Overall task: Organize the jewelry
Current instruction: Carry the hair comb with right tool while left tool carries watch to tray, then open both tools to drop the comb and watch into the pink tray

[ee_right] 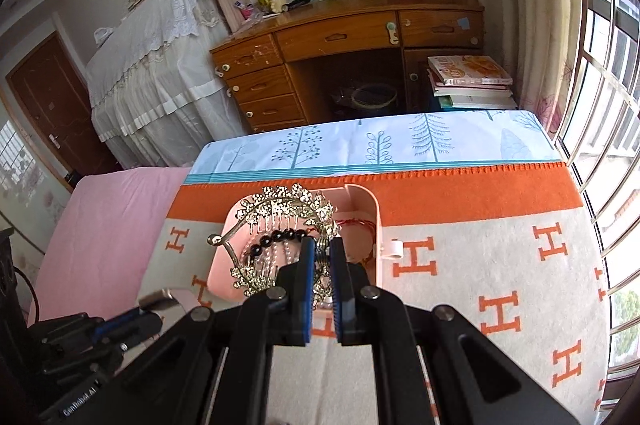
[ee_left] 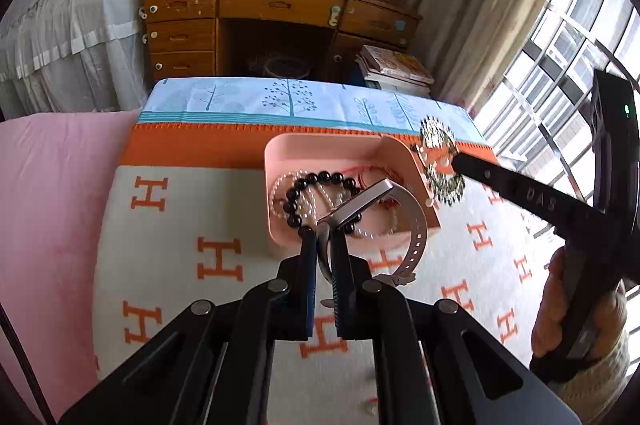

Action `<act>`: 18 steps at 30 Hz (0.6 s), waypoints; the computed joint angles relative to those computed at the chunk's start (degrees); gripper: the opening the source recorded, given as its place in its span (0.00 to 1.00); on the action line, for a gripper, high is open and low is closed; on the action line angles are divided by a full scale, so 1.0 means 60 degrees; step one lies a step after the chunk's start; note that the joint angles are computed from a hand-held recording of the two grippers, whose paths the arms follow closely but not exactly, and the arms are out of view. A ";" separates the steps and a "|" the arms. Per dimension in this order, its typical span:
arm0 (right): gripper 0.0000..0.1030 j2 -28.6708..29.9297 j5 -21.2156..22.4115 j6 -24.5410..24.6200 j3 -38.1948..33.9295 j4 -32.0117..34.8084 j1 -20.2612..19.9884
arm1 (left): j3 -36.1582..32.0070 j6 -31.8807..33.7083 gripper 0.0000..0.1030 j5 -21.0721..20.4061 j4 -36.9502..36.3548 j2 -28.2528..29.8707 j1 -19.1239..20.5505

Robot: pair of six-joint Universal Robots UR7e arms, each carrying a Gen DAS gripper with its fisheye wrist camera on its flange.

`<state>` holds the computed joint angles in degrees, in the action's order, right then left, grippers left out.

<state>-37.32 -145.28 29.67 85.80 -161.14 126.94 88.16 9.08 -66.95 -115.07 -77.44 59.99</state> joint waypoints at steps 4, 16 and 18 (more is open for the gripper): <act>0.07 0.0104 0.0225 0.0416 -0.0060 0.0027 -0.0458 | -0.0557 -0.0577 0.05 0.0087 -0.0239 0.1012 0.0298; 0.09 0.0322 0.1082 0.1116 -0.0196 0.1091 -0.1082 | -0.0047 -0.0218 0.19 0.0666 -0.1004 0.1739 0.0610; 0.09 0.0273 0.1096 0.1248 -0.0106 0.1213 -0.1080 | 0.0041 -0.0001 0.26 0.0459 -0.0940 0.1558 0.0587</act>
<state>-35.68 -138.70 37.15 85.16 -153.86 120.47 88.40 9.08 -64.19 -120.71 -68.09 63.51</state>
